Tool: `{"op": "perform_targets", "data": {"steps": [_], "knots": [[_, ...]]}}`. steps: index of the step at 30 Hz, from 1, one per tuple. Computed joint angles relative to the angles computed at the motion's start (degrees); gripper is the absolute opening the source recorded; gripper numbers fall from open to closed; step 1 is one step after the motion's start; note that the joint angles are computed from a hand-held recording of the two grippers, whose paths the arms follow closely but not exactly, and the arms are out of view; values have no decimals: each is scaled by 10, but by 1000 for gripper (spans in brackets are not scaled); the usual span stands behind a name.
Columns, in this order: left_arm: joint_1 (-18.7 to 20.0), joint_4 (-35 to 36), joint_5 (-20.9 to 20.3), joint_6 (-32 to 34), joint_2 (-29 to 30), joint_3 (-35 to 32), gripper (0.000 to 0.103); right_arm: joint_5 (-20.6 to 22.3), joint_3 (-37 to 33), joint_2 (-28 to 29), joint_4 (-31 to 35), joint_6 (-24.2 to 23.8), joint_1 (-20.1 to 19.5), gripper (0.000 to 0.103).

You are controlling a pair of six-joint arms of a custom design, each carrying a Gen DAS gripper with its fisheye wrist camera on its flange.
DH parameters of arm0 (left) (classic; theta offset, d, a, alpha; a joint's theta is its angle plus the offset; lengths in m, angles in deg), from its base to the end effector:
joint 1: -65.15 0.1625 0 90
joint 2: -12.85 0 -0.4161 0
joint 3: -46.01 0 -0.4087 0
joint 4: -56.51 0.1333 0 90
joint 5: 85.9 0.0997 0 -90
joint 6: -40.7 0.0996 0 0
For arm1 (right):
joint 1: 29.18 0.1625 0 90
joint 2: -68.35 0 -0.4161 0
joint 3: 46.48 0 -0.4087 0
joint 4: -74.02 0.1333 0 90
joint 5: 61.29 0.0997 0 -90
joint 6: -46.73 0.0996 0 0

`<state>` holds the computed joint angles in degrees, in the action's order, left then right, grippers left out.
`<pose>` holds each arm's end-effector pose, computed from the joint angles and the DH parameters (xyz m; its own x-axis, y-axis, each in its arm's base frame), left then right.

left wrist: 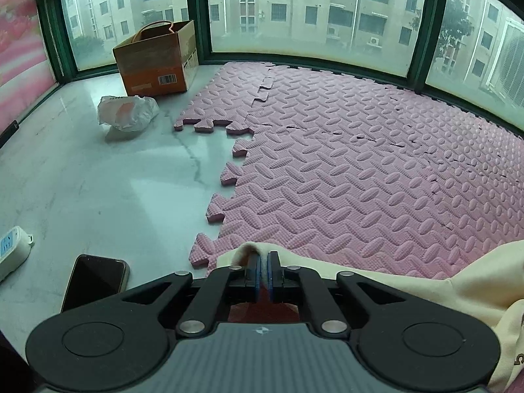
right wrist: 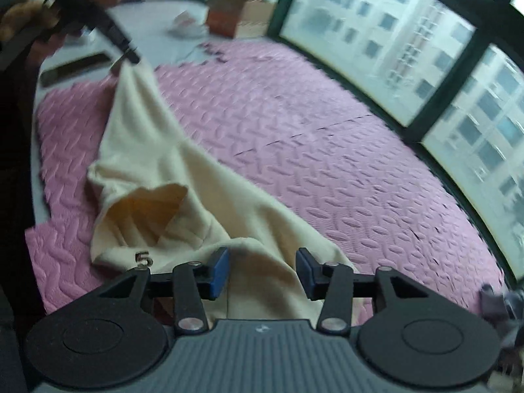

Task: Fold clothes

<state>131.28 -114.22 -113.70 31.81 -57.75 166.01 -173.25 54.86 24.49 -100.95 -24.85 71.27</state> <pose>-0.0053 -0.5592 0.2568 -0.6587 -0.3498 -0.6662 0.2468 0.7359 -0.6305 0.2125 -0.6226 0.0703 -0.1454 -0.8272 0.5428 -0.9459 0.2771 0.1689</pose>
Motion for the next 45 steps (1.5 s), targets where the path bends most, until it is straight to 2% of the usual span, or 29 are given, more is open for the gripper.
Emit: {"op": "perform_targets", "data": {"steps": [2,5,8,12,17,21,28,32,33,36,38,40,45], "knots": [[1,3,2,1,2,-4,5,-5,-6,2,25,-5,0,40],[2,3,4,3,6,-8,6,-11,-3,-7,63,1,1,8],[2,2,8,6,9,-10,6,-7,28,-25,38,-7,1,4],[3,4,8,3,6,-7,6,9,87,-66,3,-15,1,4],[1,-1,9,6,-1,-1,8,12,149,-124,9,-15,7,4],[2,-2,19,9,-5,2,8,1,194,-162,37,-11,11,4],[5,13,20,2,-15,13,8,-28,228,-190,116,8,3,4],[0,18,20,0,-25,21,10,5,234,-204,127,16,7,7],[-1,18,20,1,-28,22,10,17,234,-206,121,17,9,13],[-5,9,26,9,-33,25,10,47,230,-186,87,11,13,26],[-9,-9,44,25,-31,28,10,57,224,-160,64,3,15,34],[-12,-12,48,30,-37,33,10,62,221,-133,37,-10,16,34],[-22,-14,23,50,-60,50,10,70,205,-84,2,12,12,32]]}}
